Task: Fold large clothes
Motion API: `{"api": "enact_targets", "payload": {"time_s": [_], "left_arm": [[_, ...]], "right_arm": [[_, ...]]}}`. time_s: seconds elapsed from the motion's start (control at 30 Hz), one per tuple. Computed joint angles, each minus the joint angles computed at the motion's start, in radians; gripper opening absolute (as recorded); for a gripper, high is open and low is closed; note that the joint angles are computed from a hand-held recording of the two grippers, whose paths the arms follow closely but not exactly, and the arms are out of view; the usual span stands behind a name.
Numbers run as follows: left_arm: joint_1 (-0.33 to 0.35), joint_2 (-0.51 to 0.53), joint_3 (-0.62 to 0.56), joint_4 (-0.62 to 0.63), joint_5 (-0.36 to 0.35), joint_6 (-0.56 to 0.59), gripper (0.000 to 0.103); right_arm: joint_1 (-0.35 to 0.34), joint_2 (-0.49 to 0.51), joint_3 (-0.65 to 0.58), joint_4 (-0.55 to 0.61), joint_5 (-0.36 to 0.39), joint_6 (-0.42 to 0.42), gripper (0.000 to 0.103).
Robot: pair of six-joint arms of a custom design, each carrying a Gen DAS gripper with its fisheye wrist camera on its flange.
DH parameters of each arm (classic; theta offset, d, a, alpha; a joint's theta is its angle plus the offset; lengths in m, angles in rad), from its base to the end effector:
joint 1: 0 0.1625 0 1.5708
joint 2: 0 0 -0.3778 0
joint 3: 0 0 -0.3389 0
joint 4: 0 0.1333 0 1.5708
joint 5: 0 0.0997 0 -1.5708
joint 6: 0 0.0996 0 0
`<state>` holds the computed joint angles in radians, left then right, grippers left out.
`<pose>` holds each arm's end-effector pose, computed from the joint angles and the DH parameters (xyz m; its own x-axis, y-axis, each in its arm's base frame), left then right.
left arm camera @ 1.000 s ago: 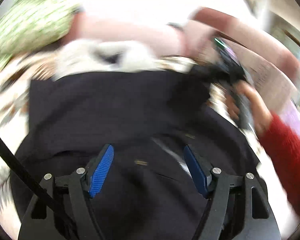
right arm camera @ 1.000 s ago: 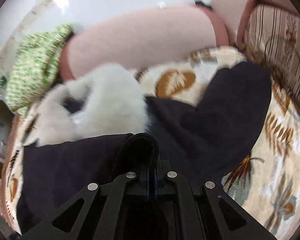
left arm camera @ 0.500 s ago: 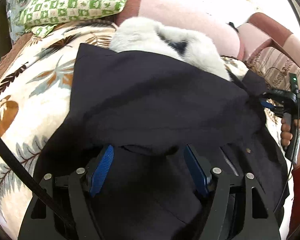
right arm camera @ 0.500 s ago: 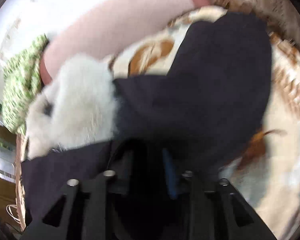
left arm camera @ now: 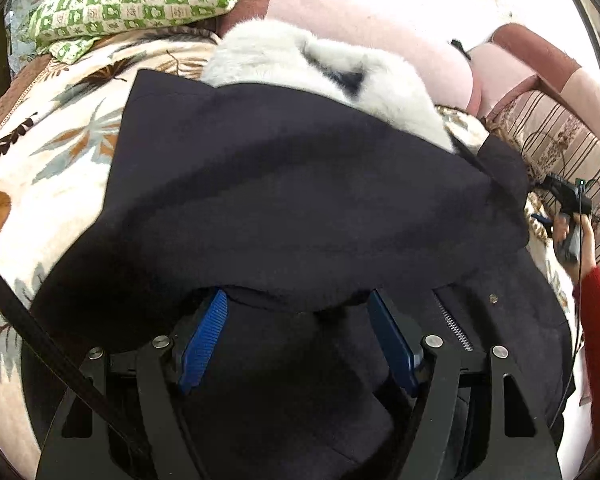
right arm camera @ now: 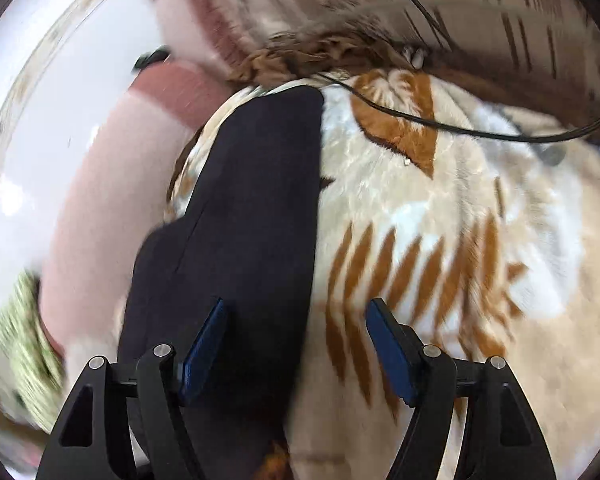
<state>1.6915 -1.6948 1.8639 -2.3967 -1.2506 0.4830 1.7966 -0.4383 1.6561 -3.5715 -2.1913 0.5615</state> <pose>0.2145 -0.4011 0.4664 -0.8583 0.0950 -0.5043 0.3424 0.8379 -0.4250 0.2049 -0.5553 0.0177 -0.8334 0.5520 -0.0267 0.3368 0.4690 -0.8165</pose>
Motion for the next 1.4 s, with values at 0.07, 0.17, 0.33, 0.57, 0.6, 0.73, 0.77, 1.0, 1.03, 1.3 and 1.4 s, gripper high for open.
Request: {"api": "enact_targets", "payload": {"time_s": [0.07,0.17,0.33,0.57,0.6,0.73,0.77,1.0,1.03,1.3,1.4], "left_arm": [[-0.001,0.007,0.004,-0.008,0.008,0.007,0.072],[0.0,0.015,0.008,-0.016,0.014,0.016,0.074],[-0.005,0.019,0.023,-0.037,0.031,0.031,0.075],[0.013,0.005,-0.022,0.035,-0.032,-0.012,0.075],[0.02,0.002,-0.038,0.054,-0.057,-0.023,0.075],[0.03,-0.026,-0.072,0.062,-0.112,-0.042,0.075],[0.029,-0.037,-0.073,0.038,-0.108,-0.041,0.075],[-0.017,-0.079,-0.019,-0.324,0.062,0.044,0.075],[-0.01,-0.074,-0.036,-0.332,0.069,0.038,0.075],[0.096,0.002,-0.228,-0.179,0.003,-0.128,0.075],[0.111,0.014,-0.255,-0.145,-0.014,-0.166,0.075]], "right_arm": [[-0.033,0.013,-0.024,-0.018,0.055,-0.002,0.076],[-0.04,0.043,-0.098,0.01,0.043,-0.016,0.079],[-0.029,0.048,-0.18,0.132,0.033,-0.038,0.026],[0.15,0.083,-0.352,0.275,-0.197,-0.195,0.009],[0.193,0.104,-0.404,0.307,-0.241,-0.246,0.009],[0.336,0.18,-0.549,0.365,-0.295,-0.42,0.008],[0.374,0.212,-0.607,0.4,-0.3,-0.469,0.008],[0.537,0.469,-0.965,0.756,-0.22,-0.608,0.008],[0.546,0.518,-1.027,0.828,-0.195,-0.602,0.008],[0.558,0.841,-1.412,1.196,-0.124,-0.523,0.043],[0.592,0.813,-1.289,1.157,-0.14,-0.551,0.065]]}}
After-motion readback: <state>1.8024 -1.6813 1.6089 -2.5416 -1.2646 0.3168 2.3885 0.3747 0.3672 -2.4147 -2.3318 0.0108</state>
